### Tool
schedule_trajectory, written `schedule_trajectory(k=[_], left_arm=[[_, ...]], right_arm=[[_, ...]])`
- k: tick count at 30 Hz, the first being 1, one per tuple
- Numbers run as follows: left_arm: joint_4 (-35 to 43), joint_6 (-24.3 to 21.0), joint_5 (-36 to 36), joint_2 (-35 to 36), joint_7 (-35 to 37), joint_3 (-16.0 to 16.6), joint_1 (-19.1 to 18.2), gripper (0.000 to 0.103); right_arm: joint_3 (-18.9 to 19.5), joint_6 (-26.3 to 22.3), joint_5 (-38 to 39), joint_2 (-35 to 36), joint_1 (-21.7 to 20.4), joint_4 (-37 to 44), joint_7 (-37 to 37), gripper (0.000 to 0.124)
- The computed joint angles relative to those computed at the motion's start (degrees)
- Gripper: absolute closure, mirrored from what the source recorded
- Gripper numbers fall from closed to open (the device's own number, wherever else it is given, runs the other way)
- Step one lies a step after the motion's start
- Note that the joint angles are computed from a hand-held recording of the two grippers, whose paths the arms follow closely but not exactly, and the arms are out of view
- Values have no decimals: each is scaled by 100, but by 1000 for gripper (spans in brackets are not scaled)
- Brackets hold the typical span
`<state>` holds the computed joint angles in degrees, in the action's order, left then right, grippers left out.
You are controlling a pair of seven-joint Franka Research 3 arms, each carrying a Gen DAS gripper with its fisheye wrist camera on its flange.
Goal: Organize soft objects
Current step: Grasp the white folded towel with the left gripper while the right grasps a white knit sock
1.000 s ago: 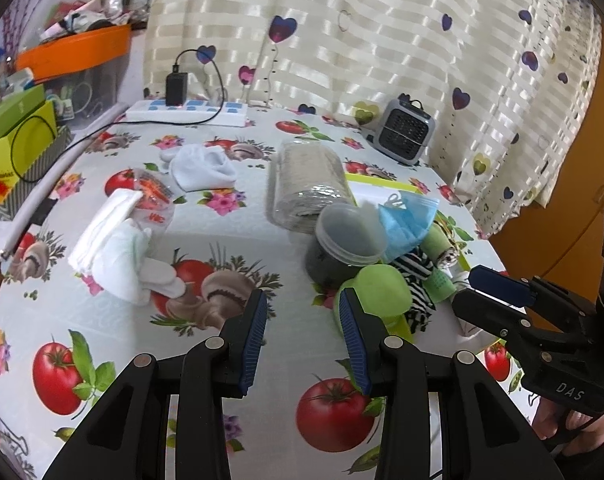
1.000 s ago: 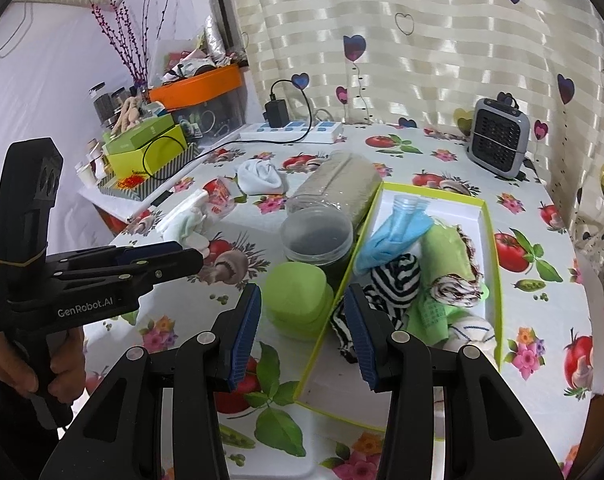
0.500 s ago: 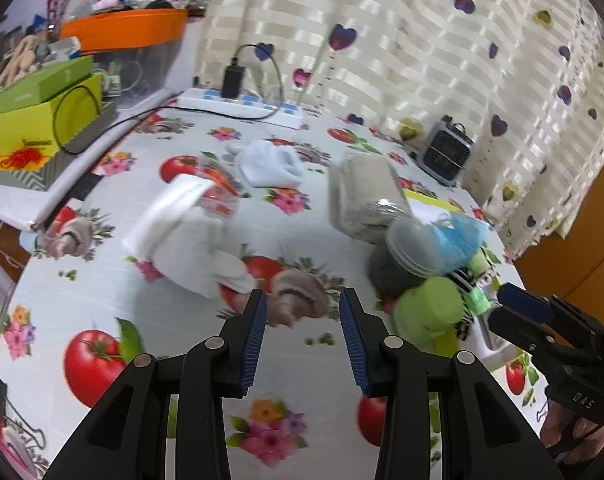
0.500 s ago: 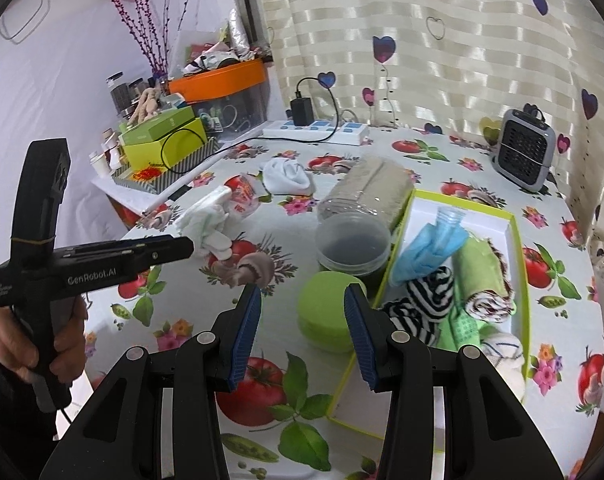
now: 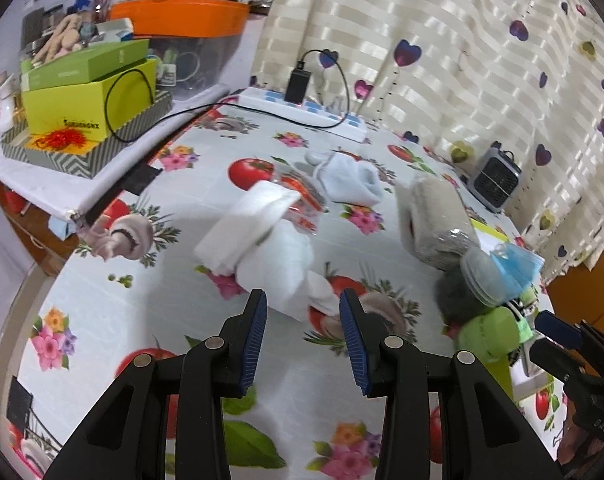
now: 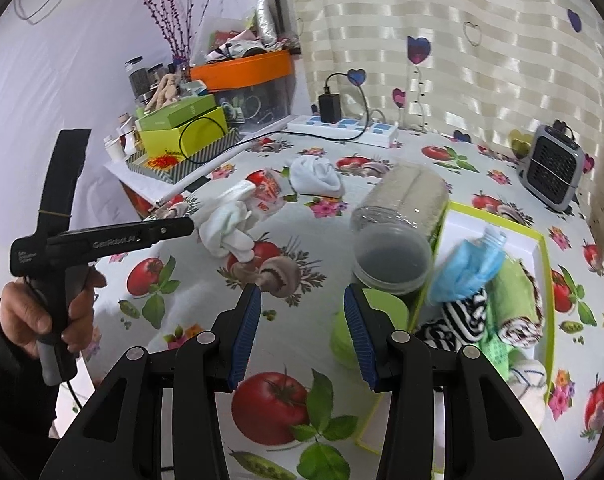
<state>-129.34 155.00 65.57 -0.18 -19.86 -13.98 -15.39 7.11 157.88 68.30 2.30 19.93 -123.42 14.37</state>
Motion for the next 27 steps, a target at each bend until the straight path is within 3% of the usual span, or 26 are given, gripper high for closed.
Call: schedule_trajectory(k=[14, 27], left_arm=[[-414, 81, 158, -253, -301, 121, 368, 66], [-403, 423, 537, -183, -388, 210, 610, 66]], right_arm=[[369, -452, -665, 951, 146, 1034, 592, 79], [685, -659, -1687, 2197, 213, 2311, 1962, 79]])
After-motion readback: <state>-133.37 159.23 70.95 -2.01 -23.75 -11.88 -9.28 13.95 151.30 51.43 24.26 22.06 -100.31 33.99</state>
